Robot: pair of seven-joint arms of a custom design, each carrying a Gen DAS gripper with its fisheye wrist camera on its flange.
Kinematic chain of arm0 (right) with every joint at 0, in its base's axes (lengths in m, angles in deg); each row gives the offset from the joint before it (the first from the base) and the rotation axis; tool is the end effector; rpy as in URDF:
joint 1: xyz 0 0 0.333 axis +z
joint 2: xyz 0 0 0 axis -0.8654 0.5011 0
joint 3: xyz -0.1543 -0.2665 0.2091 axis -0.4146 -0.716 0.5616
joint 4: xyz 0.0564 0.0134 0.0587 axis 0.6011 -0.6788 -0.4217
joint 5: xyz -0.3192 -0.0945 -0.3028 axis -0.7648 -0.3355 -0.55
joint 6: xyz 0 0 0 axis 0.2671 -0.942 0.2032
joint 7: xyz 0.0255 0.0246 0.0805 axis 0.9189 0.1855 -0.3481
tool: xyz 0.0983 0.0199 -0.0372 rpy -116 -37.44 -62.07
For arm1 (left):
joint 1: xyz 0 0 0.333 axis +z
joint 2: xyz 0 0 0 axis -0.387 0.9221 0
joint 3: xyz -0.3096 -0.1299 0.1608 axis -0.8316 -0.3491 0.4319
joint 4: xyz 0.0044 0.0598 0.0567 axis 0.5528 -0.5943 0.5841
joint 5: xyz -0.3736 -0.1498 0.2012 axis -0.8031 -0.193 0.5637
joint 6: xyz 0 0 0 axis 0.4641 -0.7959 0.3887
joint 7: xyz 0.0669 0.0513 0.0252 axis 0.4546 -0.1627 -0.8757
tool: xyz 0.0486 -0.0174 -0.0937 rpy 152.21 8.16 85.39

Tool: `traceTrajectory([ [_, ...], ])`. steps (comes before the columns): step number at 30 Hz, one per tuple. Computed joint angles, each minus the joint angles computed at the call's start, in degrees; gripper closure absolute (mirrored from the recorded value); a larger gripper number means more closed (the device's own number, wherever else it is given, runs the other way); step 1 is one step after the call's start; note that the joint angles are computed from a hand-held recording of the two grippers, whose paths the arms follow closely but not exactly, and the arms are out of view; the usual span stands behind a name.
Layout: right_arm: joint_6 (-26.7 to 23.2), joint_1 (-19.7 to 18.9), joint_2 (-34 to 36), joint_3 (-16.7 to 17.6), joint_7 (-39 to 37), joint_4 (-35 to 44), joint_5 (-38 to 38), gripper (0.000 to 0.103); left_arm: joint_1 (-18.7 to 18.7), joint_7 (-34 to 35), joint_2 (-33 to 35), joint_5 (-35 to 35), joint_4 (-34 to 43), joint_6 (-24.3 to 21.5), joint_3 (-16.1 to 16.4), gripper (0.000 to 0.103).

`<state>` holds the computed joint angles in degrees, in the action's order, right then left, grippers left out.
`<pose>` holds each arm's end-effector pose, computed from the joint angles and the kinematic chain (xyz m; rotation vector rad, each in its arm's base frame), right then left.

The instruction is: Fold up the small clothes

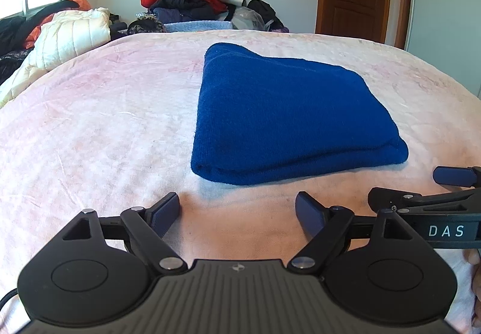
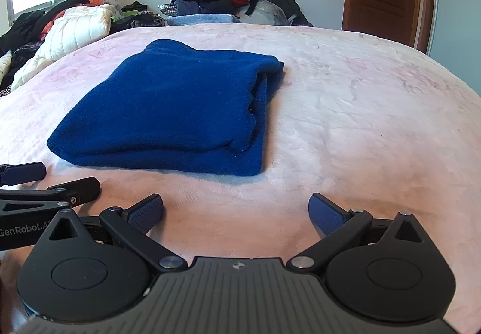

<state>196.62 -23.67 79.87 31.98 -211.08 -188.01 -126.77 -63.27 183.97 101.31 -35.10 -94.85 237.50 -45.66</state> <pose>0.5437 0.4207 0.2757 -1.4508 1.9519 -0.8980 0.5752 -0.4385 0.2643 -1.3105 2.0700 -1.0068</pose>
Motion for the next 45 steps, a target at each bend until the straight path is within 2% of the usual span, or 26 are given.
traceTrajectory([
  [13,-0.31,-0.01,0.07,-0.09,0.18,0.08,0.35,0.003,0.61,-1.16,-0.04,1.40,-0.30,-0.16,-0.44,0.017],
  [45,-0.27,-0.01,-0.11,-0.03,0.43,-0.19,0.07,0.002,-0.39,-1.92,-0.26,1.64,-0.52,-0.59,0.72,0.015],
])
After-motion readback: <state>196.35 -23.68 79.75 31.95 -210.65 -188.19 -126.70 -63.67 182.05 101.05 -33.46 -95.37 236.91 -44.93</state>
